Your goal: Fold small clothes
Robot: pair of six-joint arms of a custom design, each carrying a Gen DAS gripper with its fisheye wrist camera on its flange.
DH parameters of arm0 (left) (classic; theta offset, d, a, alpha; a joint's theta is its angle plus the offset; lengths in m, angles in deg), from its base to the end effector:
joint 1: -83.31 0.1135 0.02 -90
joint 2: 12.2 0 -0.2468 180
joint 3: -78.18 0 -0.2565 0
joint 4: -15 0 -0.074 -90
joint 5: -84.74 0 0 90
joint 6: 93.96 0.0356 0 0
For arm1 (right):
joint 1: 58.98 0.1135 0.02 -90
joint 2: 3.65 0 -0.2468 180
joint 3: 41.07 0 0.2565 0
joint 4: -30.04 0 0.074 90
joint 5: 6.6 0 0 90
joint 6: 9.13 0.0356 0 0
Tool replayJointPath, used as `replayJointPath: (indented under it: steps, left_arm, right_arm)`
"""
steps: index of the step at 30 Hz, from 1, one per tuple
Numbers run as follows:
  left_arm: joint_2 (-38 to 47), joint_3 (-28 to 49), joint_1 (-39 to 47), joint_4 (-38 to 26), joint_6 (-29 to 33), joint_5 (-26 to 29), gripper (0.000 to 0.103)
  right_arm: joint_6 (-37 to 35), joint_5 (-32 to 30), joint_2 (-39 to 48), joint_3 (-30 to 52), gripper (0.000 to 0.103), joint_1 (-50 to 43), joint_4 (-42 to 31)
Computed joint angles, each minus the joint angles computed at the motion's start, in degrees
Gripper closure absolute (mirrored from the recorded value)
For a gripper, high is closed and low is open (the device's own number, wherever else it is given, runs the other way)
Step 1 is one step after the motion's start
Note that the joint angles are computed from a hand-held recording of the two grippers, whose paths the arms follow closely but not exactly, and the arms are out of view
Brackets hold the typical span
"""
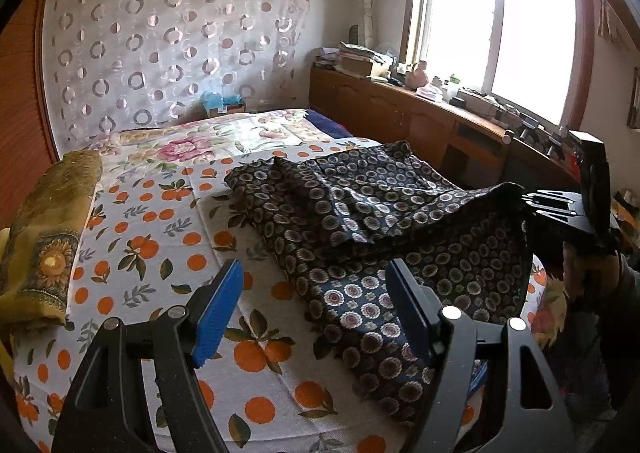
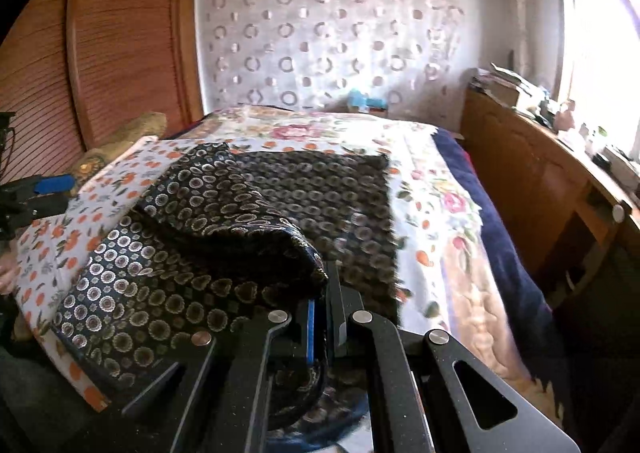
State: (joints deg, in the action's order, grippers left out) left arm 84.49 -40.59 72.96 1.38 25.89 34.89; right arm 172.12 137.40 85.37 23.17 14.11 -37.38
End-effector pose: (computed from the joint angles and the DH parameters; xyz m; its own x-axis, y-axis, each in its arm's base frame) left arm 0.3146 -0.0808 0.1333 -0.3696 0.4542 -0.8106 0.8494 0.5188 -0.0966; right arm 0.0988 0.2260 0.1579 -0.5649 0.1621 -0.8091 0.3031 0.9527 -0.0207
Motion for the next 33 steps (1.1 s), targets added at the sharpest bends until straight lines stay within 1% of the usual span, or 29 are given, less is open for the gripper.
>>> replayJointPath:
  steps: [2,8,10,11,12,13,14,16,18,19,20,21,23,25,26,29,33]
  left_arm:
    - [0.0,-0.1,-0.3,0.2,0.0,-0.3,0.029]
    - [0.2,-0.2,-0.7,0.6,-0.4,-0.6,0.029]
    - [0.3,-0.2,-0.7,0.8,-0.5,-0.6,0.029]
    - [0.2,-0.3,-0.6,0.8,-0.6,-0.5,0.029]
    - [0.3,-0.3,-0.6,0.9,-0.6,-0.4,0.029]
    - [0.3,-0.3,-0.6,0.8,-0.5,-0.4,0.029]
    - [0.2,-0.1,-0.6,0.4,-0.3,-0.6,0.029]
    - [0.4,-0.1,-0.8,0.6,-0.5,-0.8,0.029]
    - [0.6,-0.3,-1.2,1.0,-0.8,-1.2,0.029]
    - [0.7,-0.5,-1.4,1.4,-1.1,-1.3,0.029]
    - [0.8,-0.5,-1.6,1.6,-1.2,-1.5,0.029]
    - [0.9,-0.6,-1.6,1.8,-1.3,-1.6,0.029]
    - [1.0,-0.5,-1.7,1.8,-1.2,-1.6,0.029]
    - [1.1,-0.2,-1.9,1.5,-0.9,-1.9,0.029]
    - [1.3,0.1,-2.0,1.5,-0.7,-2.1,0.029]
    - [3.0,1.8,-2.1,1.6,-0.7,-2.2,0.029]
    - [5.6,4.7,-1.5,1.0,-0.2,-2.7,0.029]
  right_arm:
    - [1.6,-0.6,-0.5,-0.1,0.100,0.3,-1.2]
    - [2.4,-2.5,1.8,1.6,0.100,-0.7,-1.2]
    - [3.8,-3.4,2.2,2.5,0.098,0.1,-3.3]
    - [4.4,-3.5,2.3,3.0,0.093,0.4,-4.3]
    - [5.9,-3.4,3.3,4.4,0.092,1.1,-6.5]
    - [7.8,-3.4,3.3,5.1,0.087,2.1,-8.8]
    - [9.4,-3.4,3.0,5.3,0.076,3.1,-10.8]
    - [11.8,-3.1,2.6,5.9,0.067,4.5,-14.0]
    - [13.8,-2.1,2.8,7.6,0.065,6.0,-17.1]
    - [14.0,-1.8,2.8,7.7,0.062,6.4,-17.3]
    - [13.3,-1.3,2.8,8.6,0.058,6.3,-17.7]
    - [12.2,-0.8,3.0,8.9,0.057,6.2,-17.0]
    - [6.3,0.1,2.0,8.6,0.055,4.3,-12.8]
    - [-2.5,0.3,1.0,8.3,0.052,1.2,-6.6]
    - [-8.0,0.0,0.4,7.8,0.050,-0.6,-2.3]
    - [-22.4,-3.5,-0.8,6.2,0.049,-6.6,10.2]
    - [-36.3,-9.2,2.1,7.3,0.049,-12.8,20.3]
